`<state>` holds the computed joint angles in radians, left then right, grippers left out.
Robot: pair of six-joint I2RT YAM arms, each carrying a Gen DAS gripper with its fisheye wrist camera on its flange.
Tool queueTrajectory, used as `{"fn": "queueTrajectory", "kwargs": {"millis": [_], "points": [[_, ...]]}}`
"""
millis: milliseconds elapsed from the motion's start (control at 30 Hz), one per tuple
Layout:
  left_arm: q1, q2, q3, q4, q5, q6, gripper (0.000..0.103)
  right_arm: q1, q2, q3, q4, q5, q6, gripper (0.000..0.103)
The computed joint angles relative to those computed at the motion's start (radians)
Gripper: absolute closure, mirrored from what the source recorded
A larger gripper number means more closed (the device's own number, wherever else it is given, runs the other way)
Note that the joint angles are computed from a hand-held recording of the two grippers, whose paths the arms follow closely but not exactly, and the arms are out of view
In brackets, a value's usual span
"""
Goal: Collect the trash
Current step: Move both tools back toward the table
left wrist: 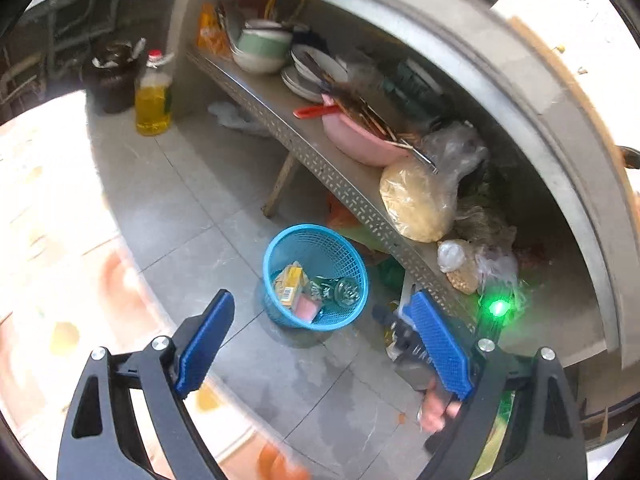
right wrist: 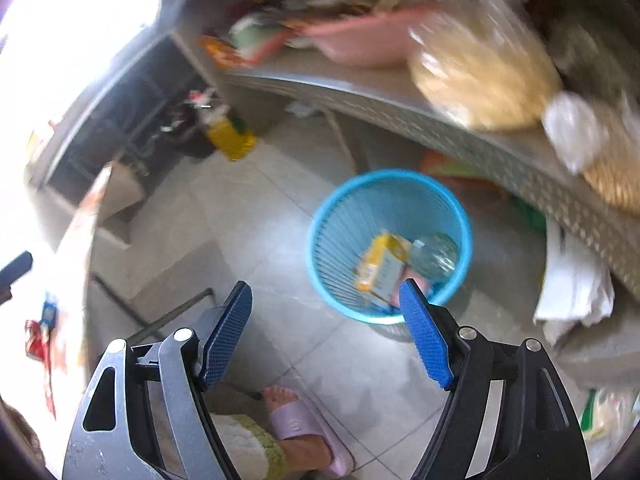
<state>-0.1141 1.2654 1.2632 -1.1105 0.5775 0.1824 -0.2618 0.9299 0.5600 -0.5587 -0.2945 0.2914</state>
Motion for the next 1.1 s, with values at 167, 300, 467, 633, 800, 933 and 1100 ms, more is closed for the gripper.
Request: {"fn": "queueTrajectory", "kwargs": {"millis": [167,300,467,633,800,933,1100], "points": [[0.381,-0.146,-0.053,-0.120,0.083,0.289,0.011,0.214,-0.008,0.096,-0.034,0.033,0.048,0.027],[0.746,-0.110,-0.017,-0.259,0.179,0.565,0.011,0.386,0.026,0.178,-0.024,0.067,0.091,0.025],[1.145,0.002,0.030,-0.352,0.251,0.841,0.011,0.573,0.131,0.295,0.007,0.096,0.145,0.025],[1.356,0.134,0.091,-0.339,0.270,0.945,0.011,0.714,0.283,0.432,0.040,0.093,0.150,0.025],[1.442,0.249,0.165,-0.303,0.290,0.921,0.011,0.850,0.440,0.631,0.021,0.126,0.146,0.025],[1.474,0.299,0.194,-0.269,0.313,0.910,0.011,0.928,0.599,0.832,-0.024,0.154,0.115,0.025],[1.500,0.352,0.219,-0.224,0.336,0.900,0.011,1.001,0.827,1.106,-0.114,0.147,0.041,0.025]]}}
